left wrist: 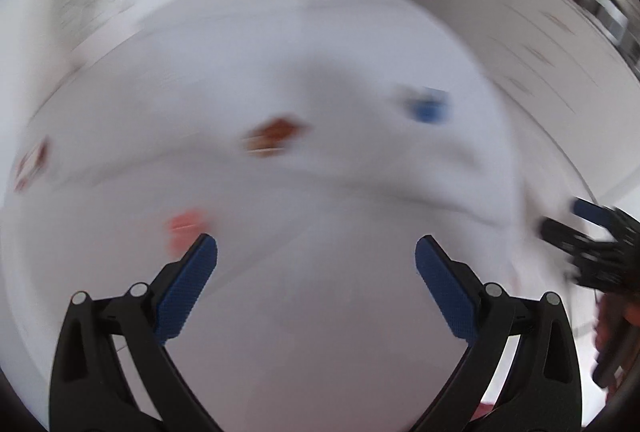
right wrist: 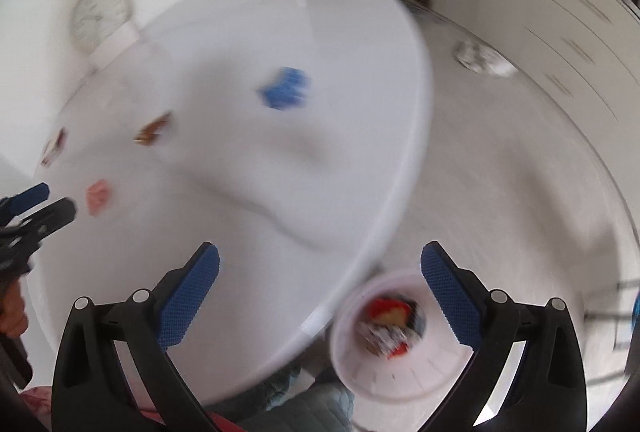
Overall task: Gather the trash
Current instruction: 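Grasp the pink tissue with the left gripper while the right grasps the brown snack wrapper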
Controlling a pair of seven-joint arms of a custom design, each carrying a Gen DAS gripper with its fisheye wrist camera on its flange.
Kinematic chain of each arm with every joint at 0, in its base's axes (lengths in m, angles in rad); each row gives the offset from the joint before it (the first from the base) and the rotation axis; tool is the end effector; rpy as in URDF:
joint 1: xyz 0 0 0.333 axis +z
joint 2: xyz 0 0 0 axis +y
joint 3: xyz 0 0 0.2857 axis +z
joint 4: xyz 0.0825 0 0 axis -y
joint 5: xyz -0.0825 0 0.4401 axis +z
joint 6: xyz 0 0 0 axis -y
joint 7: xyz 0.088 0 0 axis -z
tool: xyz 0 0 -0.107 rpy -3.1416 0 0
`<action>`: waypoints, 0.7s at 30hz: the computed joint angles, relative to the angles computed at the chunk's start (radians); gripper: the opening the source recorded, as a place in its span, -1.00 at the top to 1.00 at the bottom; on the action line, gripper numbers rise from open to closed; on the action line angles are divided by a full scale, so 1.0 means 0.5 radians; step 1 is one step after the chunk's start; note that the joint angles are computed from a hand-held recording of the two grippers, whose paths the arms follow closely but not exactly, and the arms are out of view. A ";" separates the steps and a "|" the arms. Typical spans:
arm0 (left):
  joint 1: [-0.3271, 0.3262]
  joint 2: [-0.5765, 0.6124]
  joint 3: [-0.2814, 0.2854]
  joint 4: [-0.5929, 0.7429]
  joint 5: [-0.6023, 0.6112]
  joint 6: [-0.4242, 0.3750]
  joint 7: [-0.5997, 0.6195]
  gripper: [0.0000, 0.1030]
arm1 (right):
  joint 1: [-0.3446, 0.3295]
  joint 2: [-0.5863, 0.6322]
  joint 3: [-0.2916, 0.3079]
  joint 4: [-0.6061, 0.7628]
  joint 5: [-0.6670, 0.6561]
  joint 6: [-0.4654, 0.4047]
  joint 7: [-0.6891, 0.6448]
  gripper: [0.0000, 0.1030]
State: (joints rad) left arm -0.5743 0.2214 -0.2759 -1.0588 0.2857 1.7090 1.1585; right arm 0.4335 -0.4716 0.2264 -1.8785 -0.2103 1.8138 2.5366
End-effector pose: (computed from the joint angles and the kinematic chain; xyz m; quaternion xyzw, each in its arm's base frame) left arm 0.4778 -0.4601 0.7447 -0.5382 0.8073 -0.1937 0.1451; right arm 0.3825 0.3090 0.7113 -0.5750 0.7793 -0.1515 0.1977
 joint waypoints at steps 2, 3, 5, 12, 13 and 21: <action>0.063 -0.086 0.045 -0.149 0.030 0.043 -0.083 -0.85 | 0.004 0.172 0.009 0.163 -0.023 0.037 -0.082 -0.95; 0.112 -0.132 0.069 -0.240 0.036 0.075 -0.132 -0.85 | 0.010 0.281 0.015 0.267 -0.036 0.050 -0.133 -0.95; 0.191 -0.150 0.080 -0.309 0.002 0.095 -0.174 -0.85 | 0.029 0.454 0.022 0.437 -0.058 0.055 -0.198 -0.95; 0.291 -0.042 0.072 -0.310 -0.091 0.124 -0.132 -0.62 | 0.135 1.035 -0.021 1.030 -0.080 0.038 -0.351 -0.95; 0.298 -0.027 0.074 -0.306 -0.112 0.123 -0.122 -0.59 | 0.153 1.117 -0.032 1.121 -0.080 0.016 -0.367 -0.95; 0.348 0.040 0.086 -0.308 -0.318 0.170 -0.113 0.05 | 0.290 1.653 -0.146 1.767 -0.056 -0.154 -0.500 -0.95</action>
State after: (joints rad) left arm -0.4005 0.2414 -0.2331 -1.2127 0.1269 1.7941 1.1018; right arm 0.5783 0.3551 0.1532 -0.9951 -0.2385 1.7371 2.2865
